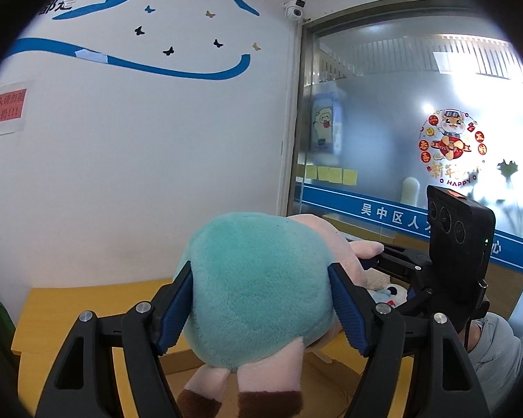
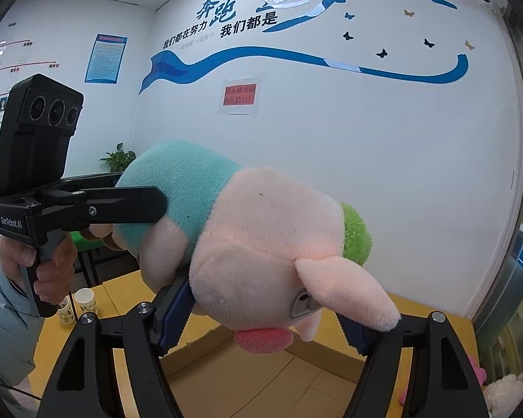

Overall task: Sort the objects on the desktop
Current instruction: 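Lift the pig plush with both grippers and carry it over the cardboard box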

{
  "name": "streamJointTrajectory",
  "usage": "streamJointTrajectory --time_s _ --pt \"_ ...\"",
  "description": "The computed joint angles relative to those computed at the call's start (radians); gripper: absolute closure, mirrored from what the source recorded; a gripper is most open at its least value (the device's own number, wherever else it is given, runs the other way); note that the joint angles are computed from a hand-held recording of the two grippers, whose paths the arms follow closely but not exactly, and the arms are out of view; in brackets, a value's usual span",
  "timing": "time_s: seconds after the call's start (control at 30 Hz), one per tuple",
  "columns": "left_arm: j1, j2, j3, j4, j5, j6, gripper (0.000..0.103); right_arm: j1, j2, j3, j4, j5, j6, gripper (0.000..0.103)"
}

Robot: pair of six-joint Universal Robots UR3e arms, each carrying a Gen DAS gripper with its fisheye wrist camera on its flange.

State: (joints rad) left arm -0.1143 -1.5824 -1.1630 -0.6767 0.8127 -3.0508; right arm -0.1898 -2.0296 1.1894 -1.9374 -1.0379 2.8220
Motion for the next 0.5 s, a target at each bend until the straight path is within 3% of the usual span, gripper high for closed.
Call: streamJointTrajectory --time_s 0.07,0.27,0.5 --pt "0.005 -0.078 0.046 0.003 0.005 -0.007 0.03 0.08 0.099 -0.022 -0.08 -0.073 0.038 0.031" --pt "-0.003 -0.307 0.108 0.028 0.048 -0.017 0.03 0.142 0.315 0.08 -0.287 -0.127 0.093 0.031" --pt "-0.018 -0.575 0.211 0.002 0.106 -0.039 0.03 0.171 0.616 0.051 -0.364 -0.16 0.114 0.031"
